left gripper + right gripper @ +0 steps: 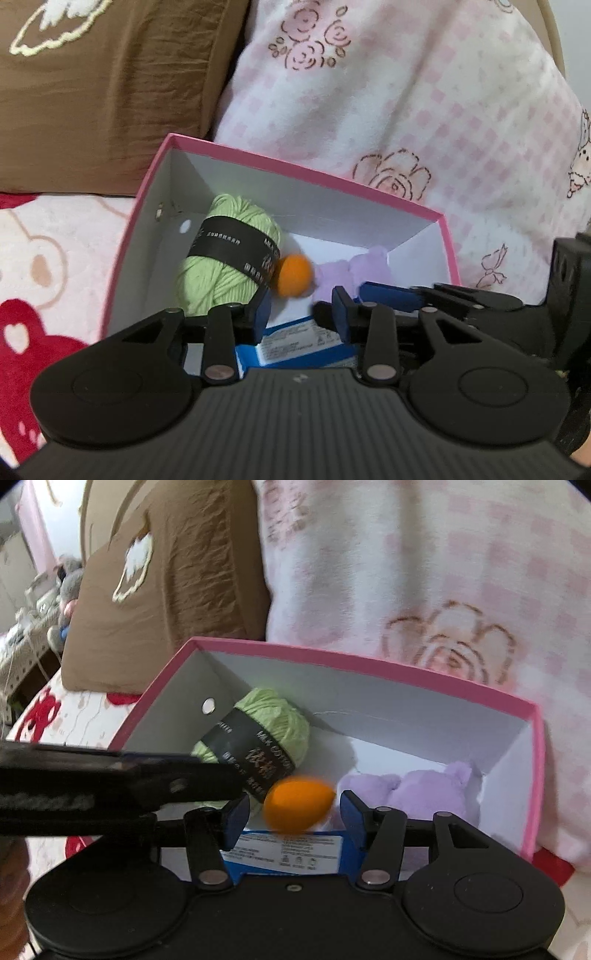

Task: Organize objects
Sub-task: 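Lower the orange sponge into the pink box and open the left tool, then raise the open left tool away from the pink box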

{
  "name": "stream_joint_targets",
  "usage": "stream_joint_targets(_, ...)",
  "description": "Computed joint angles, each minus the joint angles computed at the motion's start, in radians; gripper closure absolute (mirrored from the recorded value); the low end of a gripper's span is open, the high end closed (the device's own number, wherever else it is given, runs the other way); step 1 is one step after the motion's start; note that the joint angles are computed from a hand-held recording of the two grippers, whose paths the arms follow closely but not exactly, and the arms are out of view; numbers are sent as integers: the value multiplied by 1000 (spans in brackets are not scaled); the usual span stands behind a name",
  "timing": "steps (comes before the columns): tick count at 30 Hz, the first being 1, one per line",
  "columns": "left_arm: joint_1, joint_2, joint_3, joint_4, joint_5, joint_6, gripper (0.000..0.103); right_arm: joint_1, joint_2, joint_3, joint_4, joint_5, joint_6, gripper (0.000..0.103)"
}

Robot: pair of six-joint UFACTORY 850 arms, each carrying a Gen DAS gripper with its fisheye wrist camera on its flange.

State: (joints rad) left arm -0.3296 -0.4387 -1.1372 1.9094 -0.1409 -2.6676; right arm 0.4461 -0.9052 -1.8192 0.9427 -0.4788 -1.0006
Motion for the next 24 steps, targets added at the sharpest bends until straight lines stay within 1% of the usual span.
stream_joint_targets(2,-5,21,20,0,-6,-9,64,-11,32,52,82,9,-81,43)
stream_joint_targets(5,-20,64,57,-53,-25,35,61,-29,99,150,250,4,-256,43)
stream_joint_targets(6,-25,78,70,-90,-30,69,61,-36,126,188,312,-2,-323,43)
stream_joint_targets(8,-38,106,93,-199,-45,173,59,-46,169,246,390,-15,-413,43)
stream_joint_targets(10,-54,130,109,-358,-67,333,58,-54,214,305,460,-20,-489,40)
stream_joint_targets(13,-78,164,123,-560,-107,544,55,-62,275,380,542,-21,-585,38)
stream_joint_targets(14,-86,177,129,-602,-120,589,54,-62,289,398,555,-20,-603,37)
stream_joint_targets(16,-100,207,148,-625,-138,610,51,-63,323,436,566,-18,-627,37)
stream_joint_targets(19,-124,257,192,-596,-157,554,47,-60,369,488,592,-13,-665,35)
stream_joint_targets(21,-134,279,210,-649,-159,591,47,-57,403,529,622,-5,-698,32)
stream_joint_targets(23,-148,298,223,-715,-179,652,47,-44,442,575,669,31,-759,31)
stream_joint_targets(24,-158,308,229,-724,-194,664,47,-36,460,595,695,48,-795,31)
